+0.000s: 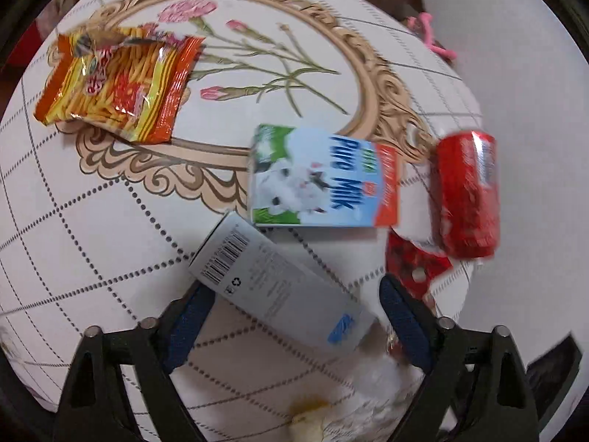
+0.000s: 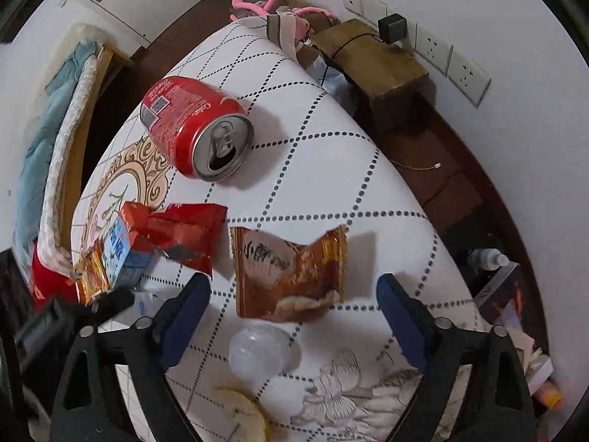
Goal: Collect trash
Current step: 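Swing both tools back from the bin toward the table, then grasp the white-blue box with the left tool while the right grasps the brown snack bag, then carry both items over the white bin and open both tools to drop them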
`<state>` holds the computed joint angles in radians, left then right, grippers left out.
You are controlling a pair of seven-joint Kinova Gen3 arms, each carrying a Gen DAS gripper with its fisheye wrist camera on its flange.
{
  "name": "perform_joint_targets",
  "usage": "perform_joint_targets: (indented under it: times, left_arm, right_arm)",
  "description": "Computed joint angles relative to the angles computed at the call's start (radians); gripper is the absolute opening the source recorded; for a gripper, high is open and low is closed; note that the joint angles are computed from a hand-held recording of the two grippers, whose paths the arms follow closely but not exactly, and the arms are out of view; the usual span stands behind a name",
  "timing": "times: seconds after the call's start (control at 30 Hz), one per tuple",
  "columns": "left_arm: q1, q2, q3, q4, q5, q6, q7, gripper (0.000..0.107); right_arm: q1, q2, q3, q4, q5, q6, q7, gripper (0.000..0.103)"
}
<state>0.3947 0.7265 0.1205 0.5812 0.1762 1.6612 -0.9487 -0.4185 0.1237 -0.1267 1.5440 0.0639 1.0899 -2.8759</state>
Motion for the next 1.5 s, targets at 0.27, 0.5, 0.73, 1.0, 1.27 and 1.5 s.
perform_joint_targets:
  times: [0.27, 0.5, 0.73, 1.0, 1.27, 1.5]
  left_arm:
    - [0.106, 0.006, -0.012, -0.066, -0.190, 0.046, -0.203, 0.046]
    - [0.141, -0.086, 0.016, 0.090, -0.349, -0.026, -0.432, 0.045]
    - [0.116, -0.185, -0.058, 0.222, -0.282, -0.142, -0.419, 0.041]
    - [0.058, -0.409, -0.042, 0.428, -0.339, -0.319, -0.416, 0.037]
    - [-0.068, -0.585, -0.034, 0.512, -0.349, -0.412, -0.456, 0.035]
    - [-0.220, -0.675, -0.062, 0.547, -0.281, -0.440, -0.541, 0.034]
  right_arm:
    - [-0.035, 0.019, -0.003, -0.005, 0.062, 0.001, -0.049, 0.071]
    - [-0.080, 0.005, -0.014, 0.021, 0.137, -0.013, -0.106, 0.031]
    - [-0.108, -0.035, -0.042, 0.040, 0.180, -0.023, -0.153, 0.024]
    - [-0.170, -0.058, -0.089, -0.061, 0.290, 0.089, -0.165, 0.022]
    - [-0.259, -0.010, -0.115, -0.236, 0.357, 0.174, -0.118, 0.022]
    - [-0.392, 0.130, -0.094, -0.499, 0.388, 0.209, -0.025, 0.022]
